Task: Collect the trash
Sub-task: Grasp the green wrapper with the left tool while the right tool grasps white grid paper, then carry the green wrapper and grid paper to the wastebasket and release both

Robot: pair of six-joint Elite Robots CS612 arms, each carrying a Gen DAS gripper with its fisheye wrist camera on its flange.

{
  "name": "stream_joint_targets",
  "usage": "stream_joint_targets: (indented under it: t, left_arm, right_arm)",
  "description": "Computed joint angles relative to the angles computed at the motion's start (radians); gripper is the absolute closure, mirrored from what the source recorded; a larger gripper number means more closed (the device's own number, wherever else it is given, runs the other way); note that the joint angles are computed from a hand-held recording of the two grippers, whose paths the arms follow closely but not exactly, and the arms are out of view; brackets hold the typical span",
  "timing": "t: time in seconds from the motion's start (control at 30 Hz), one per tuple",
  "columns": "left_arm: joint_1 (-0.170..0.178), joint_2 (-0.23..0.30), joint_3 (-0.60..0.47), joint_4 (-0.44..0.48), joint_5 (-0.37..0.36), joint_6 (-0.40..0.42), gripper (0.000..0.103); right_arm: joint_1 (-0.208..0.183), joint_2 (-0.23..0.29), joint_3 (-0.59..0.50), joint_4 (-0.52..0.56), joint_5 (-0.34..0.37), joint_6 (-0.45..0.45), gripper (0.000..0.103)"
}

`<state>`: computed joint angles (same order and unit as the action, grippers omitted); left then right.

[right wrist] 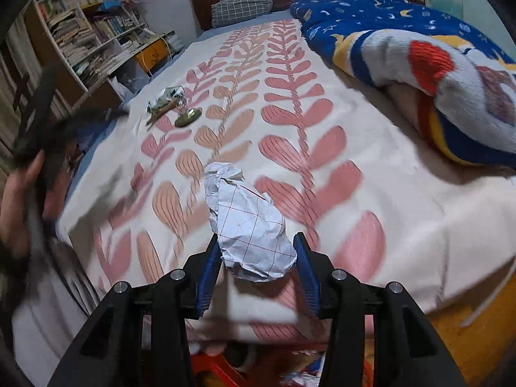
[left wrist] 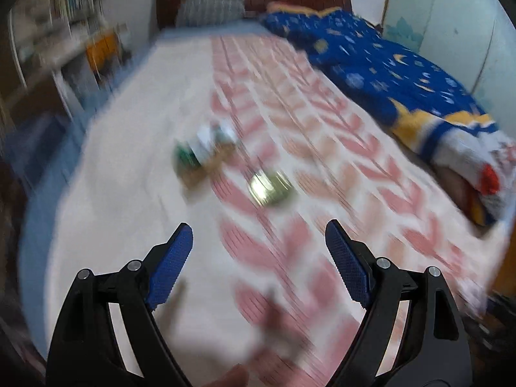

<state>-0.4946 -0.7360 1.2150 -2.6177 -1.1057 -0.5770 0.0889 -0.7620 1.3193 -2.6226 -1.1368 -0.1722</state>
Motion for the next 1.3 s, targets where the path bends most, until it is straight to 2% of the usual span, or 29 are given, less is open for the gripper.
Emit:
stream_joint_targets:
  t: [0.07, 0.1, 0.23, 0.3, 0.37, 0.4, 0.5, 0.53, 0.6, 0.63, 0.7, 0.77, 1.07, 1.1, 1.2, 1.3]
  left_arm:
    - [0.017, 0.036, -0.053, 0.009, 0.070, 0.046, 0.019]
    - [0.027, 0.052, -0.078, 0.025, 0.079, 0.055, 0.019]
    - [0.064, 0.113, -0.153, 0.032, 0.051, 0.093, 0.019]
    - [0.081, 0.133, -0.182, 0.057, 0.009, 0.071, 0.020]
    - [0.105, 0.135, -0.169, -0.008, -0.101, 0.024, 0.020]
    - [0.112, 0.136, -0.165, -0.031, -0.126, 0.006, 0.020]
    - [0.121, 0.138, -0.153, -0.088, -0.134, -0.033, 0.020]
    - [0.127, 0.140, -0.149, -0.124, -0.157, -0.045, 0.020]
    - [0.133, 0.149, -0.162, -0.111, -0.178, -0.062, 0.022]
    - [0.135, 0.159, -0.178, -0.090, -0.183, -0.067, 0.026]
    - [0.136, 0.171, -0.200, -0.051, -0.190, -0.052, 0.054]
    - [0.135, 0.184, -0.224, -0.011, -0.196, -0.027, 0.062]
    - [0.129, 0.168, -0.205, -0.046, -0.155, -0.003, 0.073]
    - [0.128, 0.165, -0.202, -0.049, -0.153, -0.002, 0.073]
    - [0.120, 0.148, -0.182, -0.078, -0.138, 0.021, 0.075]
    - [0.110, 0.121, -0.148, -0.124, -0.124, 0.040, 0.076]
  right_arm:
    - [-0.008, -0.006, 0.018, -0.003, 0.011, 0.007, 0.058]
    - [-0.012, -0.006, 0.022, -0.007, 0.015, 0.015, 0.058]
    - [-0.016, 0.000, 0.021, -0.007, 0.032, 0.043, 0.058]
    - [-0.016, 0.003, 0.017, -0.008, 0.033, 0.052, 0.058]
    - [-0.012, 0.008, 0.005, 0.002, 0.035, 0.056, 0.058]
    - [-0.012, 0.010, 0.003, 0.000, 0.036, 0.059, 0.058]
    - [-0.011, 0.017, -0.004, 0.011, 0.052, 0.069, 0.056]
    - [-0.010, 0.020, -0.008, 0.012, 0.051, 0.074, 0.056]
    - [-0.007, 0.025, -0.012, 0.007, 0.044, 0.085, 0.056]
    - [-0.007, 0.025, -0.012, 0.003, 0.046, 0.092, 0.056]
    - [-0.006, 0.026, -0.013, 0.002, 0.047, 0.099, 0.056]
    - [-0.005, 0.027, -0.014, 0.004, 0.044, 0.095, 0.056]
    - [0.001, 0.032, -0.027, 0.001, 0.024, 0.087, 0.056]
    - [0.003, 0.034, -0.032, 0.002, 0.016, 0.085, 0.061]
    - [0.004, 0.045, -0.051, 0.003, 0.015, 0.098, 0.066]
    - [0.001, 0.051, -0.060, -0.003, 0.025, 0.123, 0.067]
